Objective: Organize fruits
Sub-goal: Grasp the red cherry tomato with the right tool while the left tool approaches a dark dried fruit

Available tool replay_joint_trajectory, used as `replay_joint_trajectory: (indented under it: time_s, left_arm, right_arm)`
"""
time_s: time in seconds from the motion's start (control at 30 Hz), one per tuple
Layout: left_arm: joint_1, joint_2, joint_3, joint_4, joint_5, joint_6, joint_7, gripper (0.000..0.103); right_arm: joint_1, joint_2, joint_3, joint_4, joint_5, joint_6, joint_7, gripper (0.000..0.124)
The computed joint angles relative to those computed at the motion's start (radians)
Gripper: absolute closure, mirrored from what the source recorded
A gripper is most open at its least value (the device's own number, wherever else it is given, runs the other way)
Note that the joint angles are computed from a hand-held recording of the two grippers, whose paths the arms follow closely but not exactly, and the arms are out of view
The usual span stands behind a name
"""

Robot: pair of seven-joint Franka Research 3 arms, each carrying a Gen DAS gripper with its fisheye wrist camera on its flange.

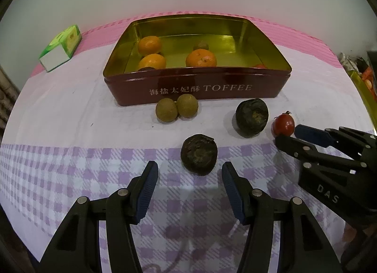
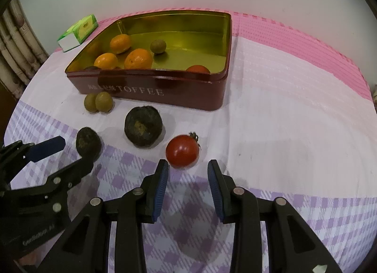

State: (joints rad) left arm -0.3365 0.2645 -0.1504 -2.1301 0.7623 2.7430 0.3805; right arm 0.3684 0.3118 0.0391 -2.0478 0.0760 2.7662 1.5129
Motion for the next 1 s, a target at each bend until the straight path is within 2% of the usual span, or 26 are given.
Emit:
replay_joint_trajectory:
  time_s: [0.23, 0.37, 1.0]
  left_arm:
    - [0.000, 0.019, 0.003, 0.016, -0.011, 0.008, 0.014, 0.046]
    - [0.002, 0.024, 0.006, 0.019, -0.018, 0.014, 0.018, 0.046]
    - [-0.005, 0.038, 0.012, 0.028, -0.030, 0.016, 0.011, 0.046]
  right_arm:
    - [0.019, 0.017, -0.017, 0.020, -0.038, 0.005, 0.025, 0.091]
    - [0.037, 0.017, -0.037, 0.014, -0.081, 0.022, 0.058, 0.097]
    - [-0.017, -0.030, -0.019, -0.055, -0.034, 0.043, 0.066, 0.098]
